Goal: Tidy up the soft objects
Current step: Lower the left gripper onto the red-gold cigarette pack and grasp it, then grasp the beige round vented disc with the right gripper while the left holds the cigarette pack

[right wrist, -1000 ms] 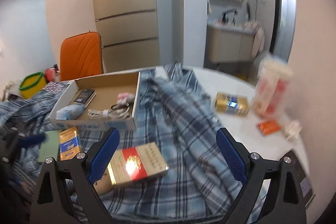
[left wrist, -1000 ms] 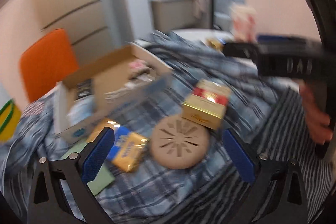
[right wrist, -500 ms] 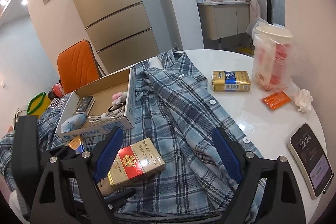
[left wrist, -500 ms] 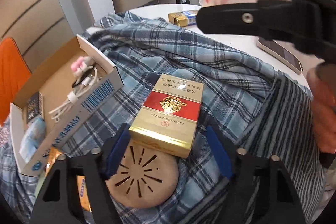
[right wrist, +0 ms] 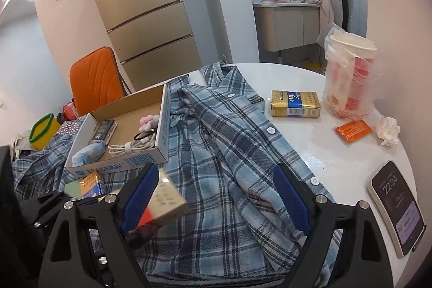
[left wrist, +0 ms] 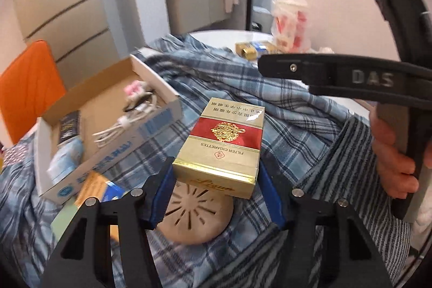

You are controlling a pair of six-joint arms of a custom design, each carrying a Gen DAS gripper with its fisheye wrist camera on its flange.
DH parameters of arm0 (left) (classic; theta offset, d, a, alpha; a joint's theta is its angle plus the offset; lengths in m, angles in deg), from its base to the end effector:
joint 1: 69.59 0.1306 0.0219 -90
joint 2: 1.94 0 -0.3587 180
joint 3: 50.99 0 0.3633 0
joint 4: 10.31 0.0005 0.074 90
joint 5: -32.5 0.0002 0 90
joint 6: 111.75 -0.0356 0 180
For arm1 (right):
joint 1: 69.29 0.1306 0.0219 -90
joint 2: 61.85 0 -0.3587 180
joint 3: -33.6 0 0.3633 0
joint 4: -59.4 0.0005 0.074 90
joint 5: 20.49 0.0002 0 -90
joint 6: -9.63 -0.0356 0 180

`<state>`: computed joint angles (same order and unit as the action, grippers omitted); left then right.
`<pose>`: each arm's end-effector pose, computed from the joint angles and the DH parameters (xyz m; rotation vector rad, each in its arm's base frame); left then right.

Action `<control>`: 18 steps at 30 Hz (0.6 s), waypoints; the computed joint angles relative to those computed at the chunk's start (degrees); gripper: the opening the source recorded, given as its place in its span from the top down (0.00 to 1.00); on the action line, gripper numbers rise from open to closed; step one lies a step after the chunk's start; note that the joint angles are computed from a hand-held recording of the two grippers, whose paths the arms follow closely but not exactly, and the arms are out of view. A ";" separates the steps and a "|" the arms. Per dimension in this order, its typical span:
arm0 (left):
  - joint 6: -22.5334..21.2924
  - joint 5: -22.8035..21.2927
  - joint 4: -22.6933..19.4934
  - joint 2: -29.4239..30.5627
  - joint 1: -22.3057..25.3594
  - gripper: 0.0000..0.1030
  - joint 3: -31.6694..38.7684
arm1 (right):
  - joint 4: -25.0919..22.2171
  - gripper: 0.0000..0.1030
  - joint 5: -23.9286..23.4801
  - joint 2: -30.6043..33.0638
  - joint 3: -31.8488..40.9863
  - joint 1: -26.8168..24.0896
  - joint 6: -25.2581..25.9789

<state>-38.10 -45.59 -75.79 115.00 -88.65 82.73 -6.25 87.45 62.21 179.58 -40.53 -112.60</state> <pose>0.5683 -0.2046 0.4734 0.8241 2.2696 -0.2731 0.5645 0.2967 0.4887 0.2237 2.2845 0.1851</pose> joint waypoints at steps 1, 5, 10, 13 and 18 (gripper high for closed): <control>0.56 -0.63 2.24 -1.72 0.18 0.43 -2.39 | 1.35 0.14 -0.62 -0.58 -1.02 -0.01 0.37; 3.22 -3.62 10.64 -7.59 0.98 0.43 -10.58 | 3.73 0.14 0.37 -1.35 -2.29 0.75 2.47; 9.25 -9.04 20.35 -13.82 2.22 0.43 -19.27 | 4.97 0.14 1.21 -1.41 -2.25 1.59 4.62; 11.42 -14.82 27.20 -17.49 2.63 0.43 -24.89 | 5.63 0.14 0.26 -0.91 -1.25 1.97 5.71; 15.43 -19.47 29.80 -18.30 4.11 0.43 -26.76 | -0.43 0.14 -3.33 4.56 8.77 3.10 9.76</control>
